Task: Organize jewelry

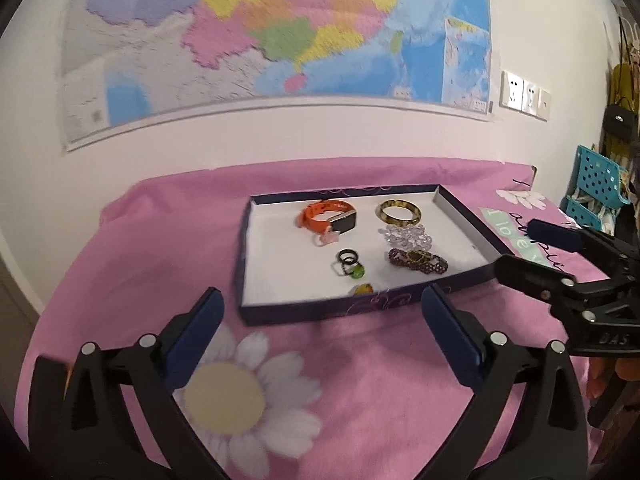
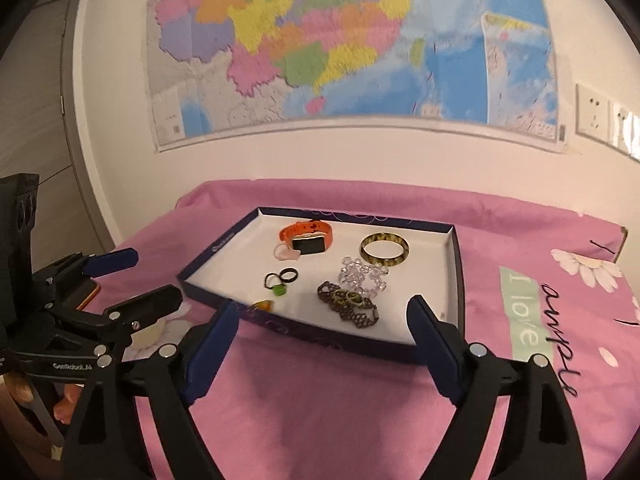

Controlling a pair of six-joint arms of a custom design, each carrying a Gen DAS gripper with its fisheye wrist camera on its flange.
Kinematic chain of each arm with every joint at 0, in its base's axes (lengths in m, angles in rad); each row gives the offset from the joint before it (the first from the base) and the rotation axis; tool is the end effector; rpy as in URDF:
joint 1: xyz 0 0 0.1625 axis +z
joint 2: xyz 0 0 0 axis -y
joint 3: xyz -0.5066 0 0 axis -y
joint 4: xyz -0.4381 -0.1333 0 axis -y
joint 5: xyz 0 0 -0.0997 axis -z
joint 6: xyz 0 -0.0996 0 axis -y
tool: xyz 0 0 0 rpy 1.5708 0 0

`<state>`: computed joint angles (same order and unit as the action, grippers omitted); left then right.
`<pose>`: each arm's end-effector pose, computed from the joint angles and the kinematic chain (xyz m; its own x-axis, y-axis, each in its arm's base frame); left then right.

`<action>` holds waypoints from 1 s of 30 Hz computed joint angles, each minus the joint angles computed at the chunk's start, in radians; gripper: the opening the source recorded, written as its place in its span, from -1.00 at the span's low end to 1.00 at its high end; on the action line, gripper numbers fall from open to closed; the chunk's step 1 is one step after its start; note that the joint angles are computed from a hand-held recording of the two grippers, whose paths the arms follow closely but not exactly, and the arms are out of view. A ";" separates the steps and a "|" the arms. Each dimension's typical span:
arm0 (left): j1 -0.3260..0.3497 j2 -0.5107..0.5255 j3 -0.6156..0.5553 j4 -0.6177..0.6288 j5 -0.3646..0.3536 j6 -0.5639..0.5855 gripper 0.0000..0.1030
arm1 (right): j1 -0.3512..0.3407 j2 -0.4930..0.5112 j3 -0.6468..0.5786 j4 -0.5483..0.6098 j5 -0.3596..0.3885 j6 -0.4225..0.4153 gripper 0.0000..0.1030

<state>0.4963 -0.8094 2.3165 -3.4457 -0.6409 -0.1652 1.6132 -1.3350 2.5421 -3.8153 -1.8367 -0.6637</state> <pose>-0.3310 -0.4216 0.0723 -0.6658 0.3102 -0.6786 0.7209 0.5022 -0.4777 0.1243 -0.4027 0.2826 -0.7536 -0.1671 0.6357 -0.6167 0.5142 -0.5960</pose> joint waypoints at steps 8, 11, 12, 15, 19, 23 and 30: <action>-0.081 -0.042 0.104 0.040 0.091 -0.179 0.89 | 0.019 0.004 0.103 -0.162 -0.017 0.001 0.87; -0.111 -0.057 0.129 0.080 0.123 -0.247 0.89 | 0.040 0.033 0.136 -0.249 -0.037 -0.016 0.87; -0.119 -0.059 0.132 0.092 0.133 -0.260 0.89 | 0.047 0.036 0.143 -0.257 -0.043 -0.018 0.87; -0.142 -0.063 0.145 0.096 0.146 -0.287 0.89 | 0.062 0.049 0.162 -0.293 -0.050 -0.022 0.87; -0.166 -0.063 0.153 0.118 0.153 -0.308 0.89 | 0.075 0.062 0.179 -0.323 -0.052 -0.012 0.87; -0.181 -0.074 0.164 0.150 0.154 -0.344 0.89 | 0.081 0.071 0.196 -0.349 -0.050 -0.004 0.87; -0.207 -0.080 0.180 0.185 0.186 -0.387 0.89 | 0.096 0.081 0.214 -0.377 -0.062 -0.001 0.87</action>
<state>0.2889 -0.8893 2.4970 -3.2605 -0.4554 -0.5522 1.7097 -1.2538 2.7559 -4.1919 -1.8984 -0.6648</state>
